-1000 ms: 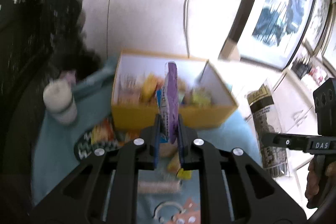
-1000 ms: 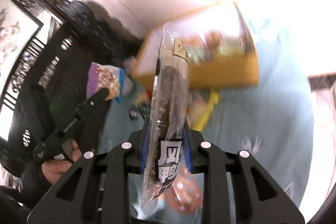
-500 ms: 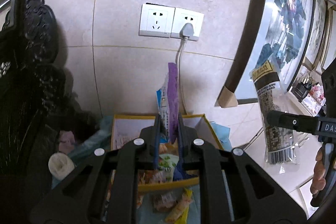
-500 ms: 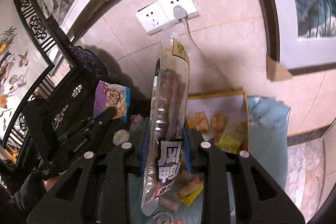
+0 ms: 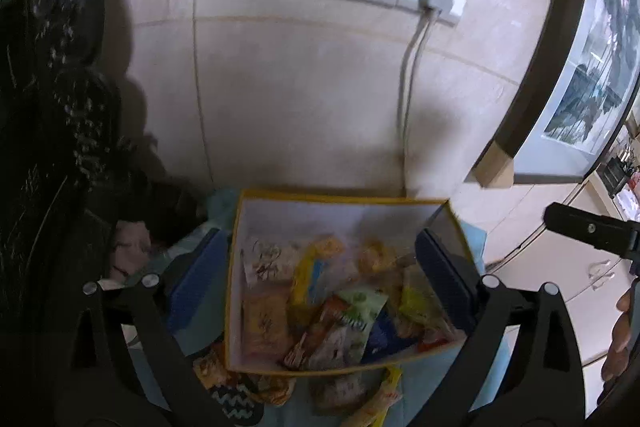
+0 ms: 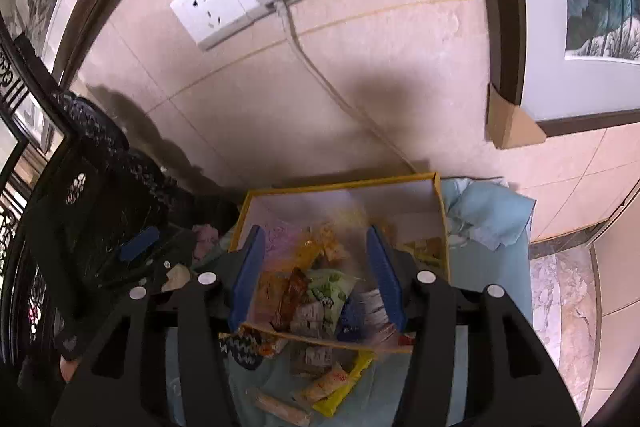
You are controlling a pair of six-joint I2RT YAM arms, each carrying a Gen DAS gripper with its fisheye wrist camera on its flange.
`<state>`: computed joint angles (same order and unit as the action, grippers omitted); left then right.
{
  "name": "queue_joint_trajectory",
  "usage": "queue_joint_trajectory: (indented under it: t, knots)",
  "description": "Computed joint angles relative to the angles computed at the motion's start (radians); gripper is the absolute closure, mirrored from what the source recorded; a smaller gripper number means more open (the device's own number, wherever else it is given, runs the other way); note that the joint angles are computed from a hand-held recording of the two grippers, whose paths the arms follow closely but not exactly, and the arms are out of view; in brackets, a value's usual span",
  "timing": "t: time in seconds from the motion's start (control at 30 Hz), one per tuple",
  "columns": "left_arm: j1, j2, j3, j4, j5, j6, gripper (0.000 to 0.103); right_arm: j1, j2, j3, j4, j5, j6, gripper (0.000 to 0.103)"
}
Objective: Organize snacks
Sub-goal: 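Carry both snacks over the yellow box and open both tools to drop them, then grasp the clear oat bar bag with left tool while right grasps yellow bar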
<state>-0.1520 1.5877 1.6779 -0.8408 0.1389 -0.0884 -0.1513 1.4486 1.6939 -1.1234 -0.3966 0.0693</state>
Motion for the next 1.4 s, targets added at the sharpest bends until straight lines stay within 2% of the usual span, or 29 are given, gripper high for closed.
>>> queue_joint_trajectory:
  t: [0.17, 0.3, 0.47, 0.6, 0.73, 0.9, 1.17, 1.3, 1.4]
  knots:
    - [0.075, -0.079, -0.105, 0.006, 0.029, 0.018, 0.006, -0.046, -0.063, -0.123, 0.020, -0.044, -0.009, 0.048]
    - [0.119, -0.236, -0.343, 0.061, 0.033, -0.016, 0.006, -0.022, -0.154, -0.292, 0.025, -0.045, -0.027, 0.046]
    - [0.113, -0.446, -0.707, 0.113, 0.009, -0.037, 0.006, 0.042, -0.306, -0.603, 0.057, -0.030, -0.021, 0.046]
    - [0.069, -0.642, -1.012, 0.129, -0.052, -0.041, 0.006, 0.101, -0.379, -0.845, 0.120, 0.010, 0.042, 0.045]
    - [-0.012, -0.738, -1.175, 0.136, -0.108, -0.050, 0.006, 0.193, -0.398, -0.998, 0.206, 0.061, 0.138, 0.045]
    - [-0.052, -0.758, -1.255, 0.167, -0.120, -0.094, 0.006, 0.295, -0.361, -1.051, 0.287, 0.120, 0.243, 0.043]
    - [-0.075, -0.697, -1.261, 0.281, -0.101, -0.145, 0.006, 0.443, -0.277, -1.070, 0.395, 0.243, 0.295, 0.043]
    - [-0.119, -0.592, -1.222, 0.346, -0.134, -0.201, 0.006, 0.501, -0.204, -1.030, 0.436, 0.289, 0.309, 0.043]
    - [-0.174, -0.524, -1.224, 0.374, -0.202, -0.175, 0.002, 0.615, -0.144, -0.993, 0.426, 0.408, 0.283, 0.043]
